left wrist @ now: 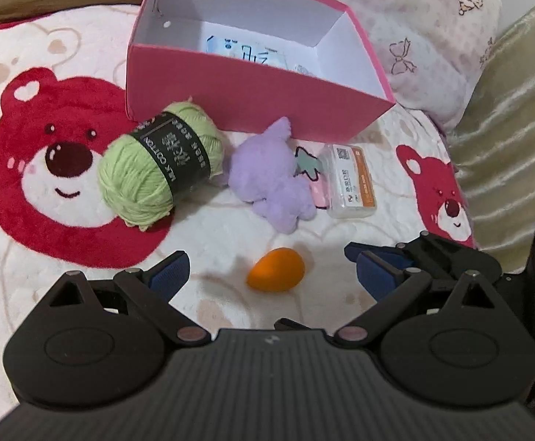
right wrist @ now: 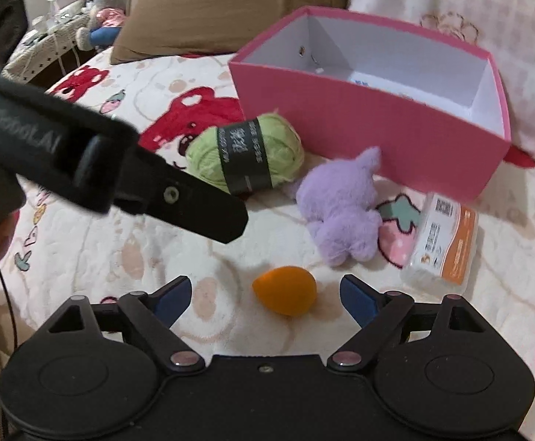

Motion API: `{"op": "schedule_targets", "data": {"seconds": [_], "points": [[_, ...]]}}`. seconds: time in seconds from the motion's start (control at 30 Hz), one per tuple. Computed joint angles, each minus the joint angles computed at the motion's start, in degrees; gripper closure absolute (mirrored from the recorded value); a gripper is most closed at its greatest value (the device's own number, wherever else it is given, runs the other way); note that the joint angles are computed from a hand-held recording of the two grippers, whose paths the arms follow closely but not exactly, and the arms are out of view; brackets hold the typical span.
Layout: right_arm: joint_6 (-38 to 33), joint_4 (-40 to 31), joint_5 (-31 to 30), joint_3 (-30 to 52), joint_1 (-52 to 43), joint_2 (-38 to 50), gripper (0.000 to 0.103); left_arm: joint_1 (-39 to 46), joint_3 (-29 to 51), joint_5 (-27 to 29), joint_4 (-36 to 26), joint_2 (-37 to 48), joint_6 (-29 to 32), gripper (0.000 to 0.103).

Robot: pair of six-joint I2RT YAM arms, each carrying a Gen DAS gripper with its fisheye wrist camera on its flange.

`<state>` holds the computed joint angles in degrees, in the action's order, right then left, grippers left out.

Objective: Organize objects
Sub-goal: 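Close the right gripper on the orange makeup sponge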

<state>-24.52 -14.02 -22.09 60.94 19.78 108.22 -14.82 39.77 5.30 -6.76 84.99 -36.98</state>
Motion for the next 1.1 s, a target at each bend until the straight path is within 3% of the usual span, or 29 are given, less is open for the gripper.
{"op": "schedule_targets", "data": {"seconds": [0.3, 0.47, 0.7, 0.87, 1.0, 1.1], "points": [[-3.12, 4.70, 0.22, -2.84, 1.04, 0.64, 0.014, -0.01, -3.03, -0.71, 7.87, 6.06, -1.21, 0.007], [-2.94, 7.71, -1.58, -3.86, 0.57, 2.54, 0.014, -1.64, -4.58, 2.74, 13.30, 9.40, -6.02, 0.007], [-4.15, 11.37, -1.14, -6.00, 0.72, 2.58, 0.014, -3.80, -4.02, 0.79, 15.02, 11.50, -6.33, 0.008], [-4.50, 14.06, -0.09, -6.81, 0.56, 4.01, 0.014, -3.40, -2.35, -5.18, 11.61, 12.96, -3.70, 0.012], [-6.09, 16.09, 0.58, -7.71, 0.68, 4.40, 0.021, -0.90, -2.95, -2.21, 13.69, 14.95, -4.39, 0.030], [-5.66, 16.71, -0.11, -7.38, 0.40, 5.18, 0.026, -1.30, -3.13, -0.83, 16.74, 16.76, -4.46, 0.032]]}}
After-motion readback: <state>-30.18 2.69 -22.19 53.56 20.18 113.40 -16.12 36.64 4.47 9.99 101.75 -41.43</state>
